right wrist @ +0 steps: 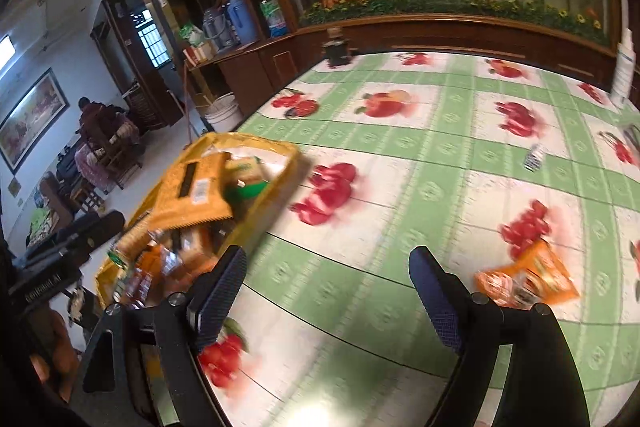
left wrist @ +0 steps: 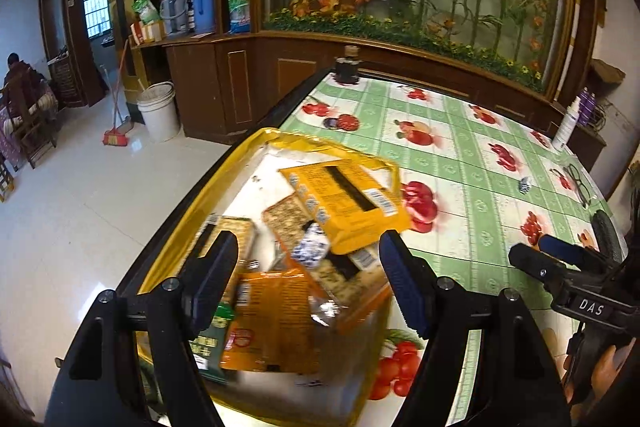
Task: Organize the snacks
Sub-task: 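Move both tools back to the table and grasp the white peanut-milk carton with the right tool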
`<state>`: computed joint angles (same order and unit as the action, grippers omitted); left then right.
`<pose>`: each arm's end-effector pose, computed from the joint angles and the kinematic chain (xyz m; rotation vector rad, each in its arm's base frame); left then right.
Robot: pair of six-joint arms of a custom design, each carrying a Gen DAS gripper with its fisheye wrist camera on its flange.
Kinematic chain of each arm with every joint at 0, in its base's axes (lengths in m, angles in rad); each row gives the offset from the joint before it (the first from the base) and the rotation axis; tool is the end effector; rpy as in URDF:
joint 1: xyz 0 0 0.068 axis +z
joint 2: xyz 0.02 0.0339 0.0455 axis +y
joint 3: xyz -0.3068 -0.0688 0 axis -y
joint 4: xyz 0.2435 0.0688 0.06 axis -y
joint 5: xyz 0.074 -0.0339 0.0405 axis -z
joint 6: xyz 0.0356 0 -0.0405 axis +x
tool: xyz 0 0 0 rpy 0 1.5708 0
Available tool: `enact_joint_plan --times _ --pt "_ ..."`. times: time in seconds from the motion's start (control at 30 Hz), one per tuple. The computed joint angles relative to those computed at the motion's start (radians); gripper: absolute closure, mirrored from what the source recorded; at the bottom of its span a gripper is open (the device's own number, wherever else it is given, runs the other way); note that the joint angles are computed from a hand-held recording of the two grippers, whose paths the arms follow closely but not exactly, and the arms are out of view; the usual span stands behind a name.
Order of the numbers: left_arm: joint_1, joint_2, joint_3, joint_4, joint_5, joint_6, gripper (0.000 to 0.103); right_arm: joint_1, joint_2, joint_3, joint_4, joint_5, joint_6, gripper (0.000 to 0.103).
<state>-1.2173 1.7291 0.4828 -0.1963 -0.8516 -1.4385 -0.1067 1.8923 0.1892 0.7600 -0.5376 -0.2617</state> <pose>0.0997 -0.1927 0.1081 -0.3182 2.2629 0.1069 0.2065 -0.0038 0.0706 -0.3978 2.3644 0.5047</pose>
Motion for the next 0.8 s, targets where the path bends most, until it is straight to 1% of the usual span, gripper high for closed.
enact_joint_plan --times 0.07,0.17,0.23,0.37,0.6,0.67,0.8 --pt "-0.001 0.017 0.027 0.013 0.003 0.029 0.03 -0.102 0.028 0.008 -0.026 -0.034 -0.065 0.018" --pt "-0.001 0.041 0.067 0.039 0.014 0.081 0.03 -0.242 0.06 0.046 -0.102 -0.069 -0.161 0.018" --pt "-0.008 0.063 0.098 0.044 0.016 0.106 0.03 -0.309 0.084 0.077 -0.143 -0.081 -0.212 0.018" --pt "-0.005 0.112 0.152 0.084 0.042 0.177 0.03 -0.389 0.137 0.145 -0.207 -0.092 -0.276 0.018" --pt "0.008 0.203 0.246 0.126 0.094 0.277 0.03 -0.405 0.192 0.214 -0.262 -0.104 -0.312 0.018" --pt "0.017 0.223 0.259 0.158 0.117 0.313 0.03 -0.406 0.187 0.238 -0.291 -0.115 -0.298 0.018" --pt "0.038 0.289 0.305 0.266 0.195 0.443 0.03 -0.4 0.169 0.31 -0.311 -0.125 -0.234 0.017"
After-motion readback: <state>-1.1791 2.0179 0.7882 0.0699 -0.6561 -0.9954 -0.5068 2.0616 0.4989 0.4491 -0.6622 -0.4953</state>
